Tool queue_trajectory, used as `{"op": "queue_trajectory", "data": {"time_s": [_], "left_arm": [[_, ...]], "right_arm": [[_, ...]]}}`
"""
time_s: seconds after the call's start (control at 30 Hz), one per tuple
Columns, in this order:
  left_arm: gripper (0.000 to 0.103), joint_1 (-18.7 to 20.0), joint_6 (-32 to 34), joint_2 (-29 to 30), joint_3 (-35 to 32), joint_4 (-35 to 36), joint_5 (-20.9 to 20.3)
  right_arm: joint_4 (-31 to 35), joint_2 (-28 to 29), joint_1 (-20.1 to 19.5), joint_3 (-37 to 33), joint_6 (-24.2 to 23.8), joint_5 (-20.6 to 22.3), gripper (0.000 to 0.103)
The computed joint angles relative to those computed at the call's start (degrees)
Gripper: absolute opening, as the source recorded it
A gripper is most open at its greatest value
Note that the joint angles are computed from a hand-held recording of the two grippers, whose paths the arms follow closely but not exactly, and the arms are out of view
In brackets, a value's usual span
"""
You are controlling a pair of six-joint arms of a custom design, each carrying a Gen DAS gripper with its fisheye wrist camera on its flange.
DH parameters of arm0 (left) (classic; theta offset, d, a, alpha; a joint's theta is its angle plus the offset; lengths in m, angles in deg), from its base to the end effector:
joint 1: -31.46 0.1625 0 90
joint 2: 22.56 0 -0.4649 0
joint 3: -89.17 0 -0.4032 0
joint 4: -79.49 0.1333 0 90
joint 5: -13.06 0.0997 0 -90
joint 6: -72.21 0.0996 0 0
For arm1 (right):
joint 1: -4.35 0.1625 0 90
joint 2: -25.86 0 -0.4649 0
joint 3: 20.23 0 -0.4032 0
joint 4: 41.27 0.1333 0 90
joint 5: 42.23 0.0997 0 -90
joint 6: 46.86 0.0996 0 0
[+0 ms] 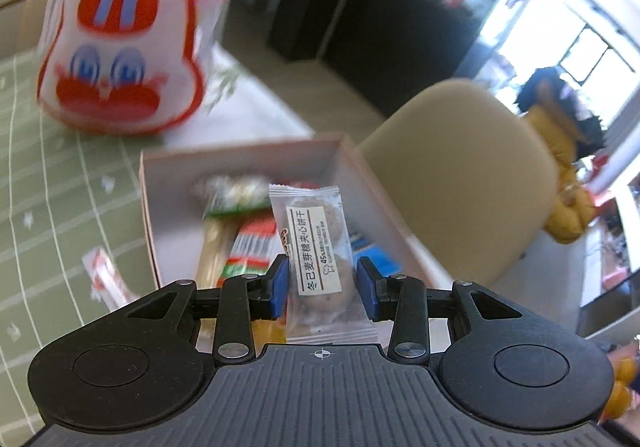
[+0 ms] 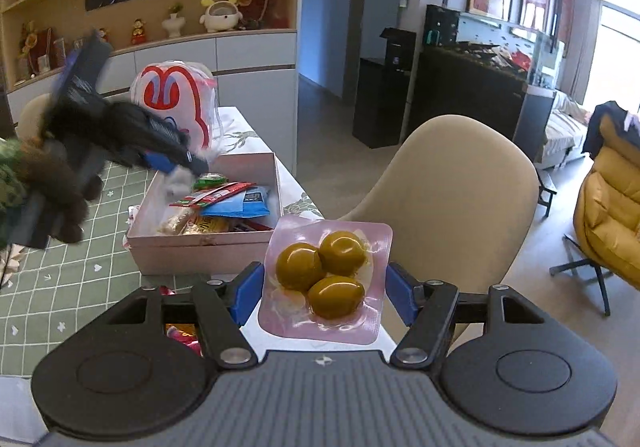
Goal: Organize snacks
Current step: 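Drop the cookie packet into the box with the left gripper while the right lowers the olive tray in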
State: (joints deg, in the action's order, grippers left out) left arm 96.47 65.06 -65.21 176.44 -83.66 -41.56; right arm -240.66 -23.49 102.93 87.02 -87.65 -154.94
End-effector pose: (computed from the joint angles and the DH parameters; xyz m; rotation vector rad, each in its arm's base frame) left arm -0.1460 -0.7653 0.1705 0.1916 2.5576 -0.8503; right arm 0.1909 -0.6296 0.1945 0.7772 -2.2376 0.9610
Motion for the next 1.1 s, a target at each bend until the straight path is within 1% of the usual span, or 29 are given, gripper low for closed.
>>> {"op": "queue_trajectory", "data": {"time_s": [0.07, 0.13, 0.2, 0.27, 0.37, 0.4, 0.57, 0.63, 0.7, 0.8, 0.9, 0.97, 1.03, 1.1], "left_arm": [[0.042, 0.6, -1.0, 0.7, -0.3, 2.0, 0.6], [0.042, 0.7, -0.6, 1.2, -0.2, 3.0, 2.8], [0.043, 0.7, -1.6, 1.3, -0.2, 5.0, 4.7], [0.044, 0.8, -2.6, 1.3, -0.3, 6.4, 5.3], [0.043, 0.6, -2.4, 1.4, 0.3, 4.2, 5.9], [0.043, 0.4, -2.6, 0.8, 1.1, 2.3, 5.6], [0.043, -1.4, -1.6, -3.5, 7.3, -7.9, 2.8], [0.043, -2.2, -2.1, -5.5, 10.5, -11.6, 2.6], [0.043, -3.2, -3.3, -7.3, 14.0, -14.6, 3.3], [0.043, -4.8, -8.5, -10.1, 19.5, -15.0, 6.1], [0.043, -5.8, -14.0, -12.9, 24.9, -13.1, 5.4], [0.043, -6.2, -16.9, -14.0, 27.8, -12.2, 4.3], [0.043, -6.3, -19.0, -14.9, 30.3, -11.7, 3.2], [0.043, -6.4, -21.2, -16.0, 32.4, -10.6, 3.2]], "right_arm": [[1.5, -0.1, -0.5, -0.8, 0.4, 0.7, 0.067], [2.5, -0.1, -1.0, -1.3, 0.3, 1.3, 0.067], [3.3, 0.0, -1.4, -1.8, 0.5, 1.7, 0.067], [4.6, 0.2, -1.7, -2.3, 0.8, 1.9, 0.067], [5.4, 0.3, -2.0, -2.4, 0.5, 2.3, 0.067], [5.4, 0.2, -2.1, -2.3, 0.4, 2.5, 0.067], [7.3, 0.9, -2.9, -4.0, 0.2, 3.3, 0.067], [9.3, 1.2, -2.9, -5.6, 0.3, 4.1, 0.067], [12.0, 1.5, -2.7, -8.0, -0.1, 6.1, 0.067], [16.6, 3.5, -1.6, -14.1, -2.1, 9.5, 0.067], [23.4, 7.8, 0.0, -23.1, -4.1, 12.0, 0.067], [28.5, 11.9, 1.1, -30.0, -4.2, 11.9, 0.067], [35.3, 16.4, 1.9, -37.4, -2.4, 11.1, 0.067], [42.1, 21.1, 2.3, -44.4, 0.3, 9.1, 0.067]]}}
